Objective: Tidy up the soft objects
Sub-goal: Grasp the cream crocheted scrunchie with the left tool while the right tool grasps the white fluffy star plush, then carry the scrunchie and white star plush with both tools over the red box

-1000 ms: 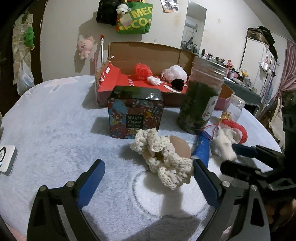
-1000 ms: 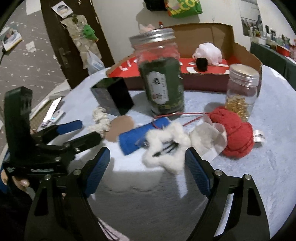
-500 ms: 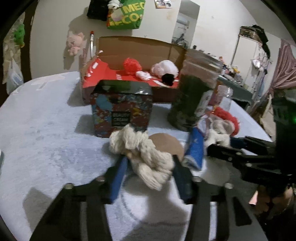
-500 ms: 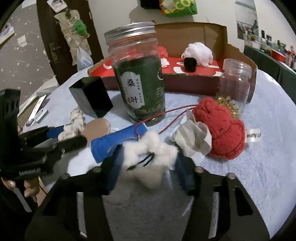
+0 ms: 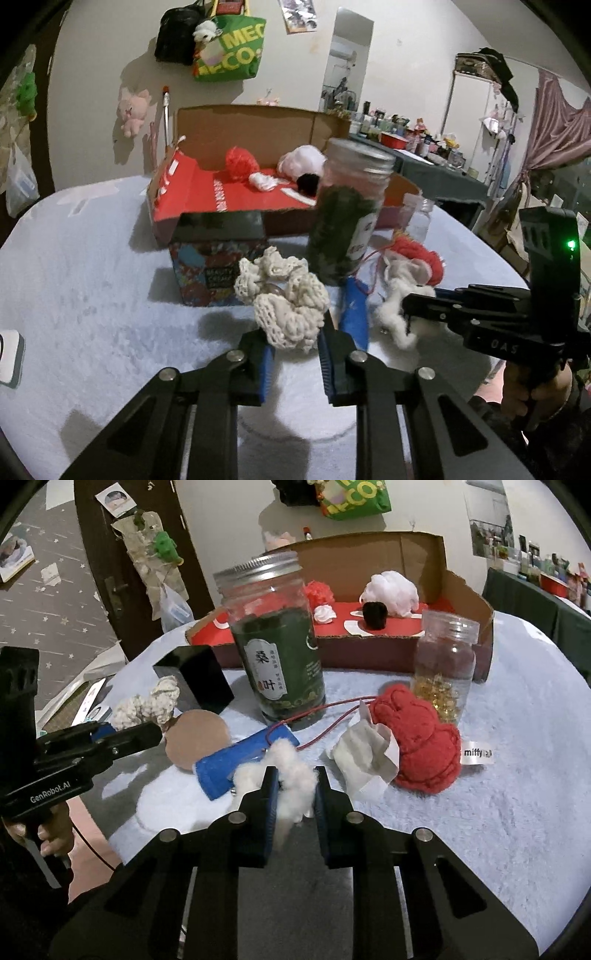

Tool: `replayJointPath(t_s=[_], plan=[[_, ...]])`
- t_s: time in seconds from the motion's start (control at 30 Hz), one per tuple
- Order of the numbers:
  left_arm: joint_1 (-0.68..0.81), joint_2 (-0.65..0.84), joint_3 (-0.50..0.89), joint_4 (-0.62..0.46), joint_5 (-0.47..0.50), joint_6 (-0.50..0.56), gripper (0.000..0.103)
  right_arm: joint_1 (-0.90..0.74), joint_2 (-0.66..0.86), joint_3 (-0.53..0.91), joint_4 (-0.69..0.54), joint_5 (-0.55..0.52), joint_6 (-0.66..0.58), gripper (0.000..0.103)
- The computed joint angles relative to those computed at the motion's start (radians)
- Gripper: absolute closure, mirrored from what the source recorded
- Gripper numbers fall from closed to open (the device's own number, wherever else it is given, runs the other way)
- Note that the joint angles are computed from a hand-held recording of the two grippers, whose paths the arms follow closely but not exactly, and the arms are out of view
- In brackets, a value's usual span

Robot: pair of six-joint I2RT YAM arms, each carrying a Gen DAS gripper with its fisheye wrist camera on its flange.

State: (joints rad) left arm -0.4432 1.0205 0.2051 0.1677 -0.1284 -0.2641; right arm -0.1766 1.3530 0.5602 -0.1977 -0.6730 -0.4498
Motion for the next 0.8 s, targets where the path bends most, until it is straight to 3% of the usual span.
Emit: replayJointPath(t_s=[0.53, 0.8], plan=[[-0.017, 0.041, 0.047, 0.016, 0.013, 0.022, 0.082, -0.057, -0.054, 0.044, -0.087, -0.051, -0.013, 0.085], [-0.018, -0.012, 0.075, -0.026, -0.006, 0.045, 0.082, -0.063, -0.09, 0.054, -0.108, -0.064, -0.01, 0.085]])
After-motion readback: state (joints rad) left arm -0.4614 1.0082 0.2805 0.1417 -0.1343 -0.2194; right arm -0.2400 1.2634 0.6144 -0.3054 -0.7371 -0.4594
